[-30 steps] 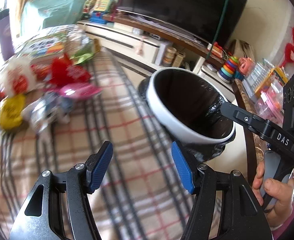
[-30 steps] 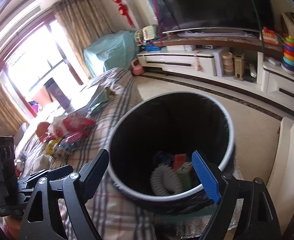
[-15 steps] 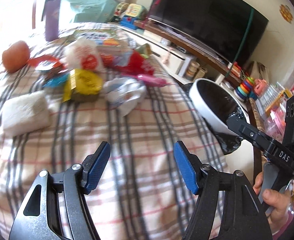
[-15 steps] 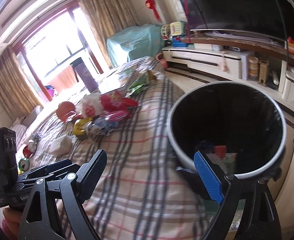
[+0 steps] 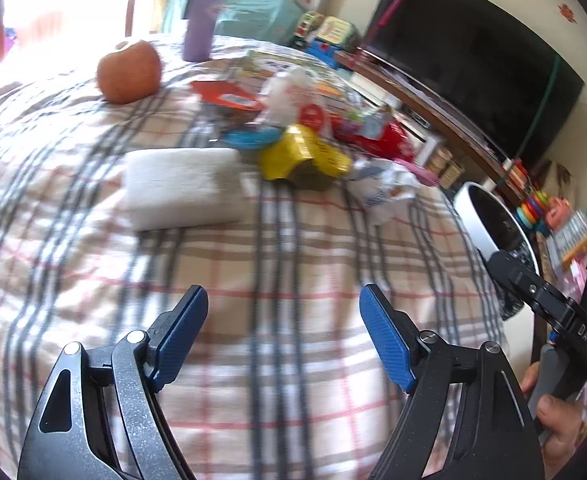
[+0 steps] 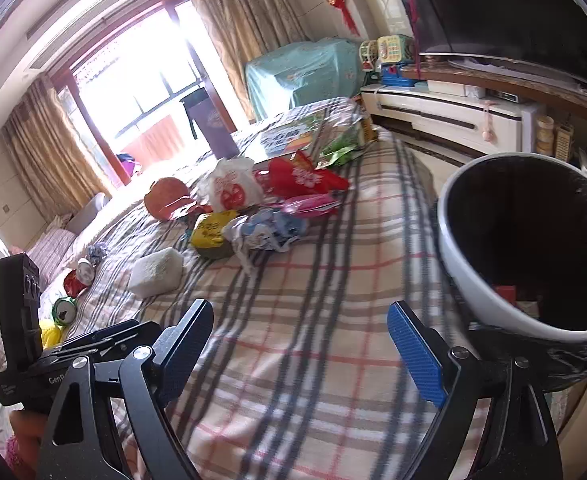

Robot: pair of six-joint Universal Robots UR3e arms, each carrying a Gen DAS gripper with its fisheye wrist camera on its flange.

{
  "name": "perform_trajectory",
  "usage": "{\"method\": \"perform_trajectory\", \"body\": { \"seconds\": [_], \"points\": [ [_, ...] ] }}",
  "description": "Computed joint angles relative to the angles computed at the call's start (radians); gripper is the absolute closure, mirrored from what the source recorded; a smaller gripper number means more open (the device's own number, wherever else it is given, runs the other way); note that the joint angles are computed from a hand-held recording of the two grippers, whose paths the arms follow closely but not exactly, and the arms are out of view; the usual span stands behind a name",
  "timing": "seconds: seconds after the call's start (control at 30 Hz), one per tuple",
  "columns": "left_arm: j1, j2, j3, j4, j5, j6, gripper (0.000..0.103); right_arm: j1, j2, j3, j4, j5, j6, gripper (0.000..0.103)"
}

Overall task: Collect trash
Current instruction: 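Move both open tools back over the trash on the bed, then grasp the white foam block with the left tool while the right tool grasps crumpled paper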

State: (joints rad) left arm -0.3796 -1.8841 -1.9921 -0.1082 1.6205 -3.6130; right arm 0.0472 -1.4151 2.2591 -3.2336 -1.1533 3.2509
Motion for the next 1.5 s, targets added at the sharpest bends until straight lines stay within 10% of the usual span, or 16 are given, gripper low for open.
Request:
{"method": "perform_trajectory", "body": {
  "seconds": [1.2,1.37,1.5],
  "points": [
    [0.119,-0.153,0.176,-0.08,0.076,0.06,0.017,0.143,0.366,-0.505,0.164,-0.046,0.111,0.015],
    [0.118,-0.164,0.175,-0.052,0.087,0.059,0.024,0.141,0.366,-0.495,0.168,-0.062,0.104,0.074],
    [0.128,-0.146,0.133,-0.003,0.07,0.053,0.026,0.131,0.323,-0.424,0.12,-0.058,0.093,0.083]
  ]
}}
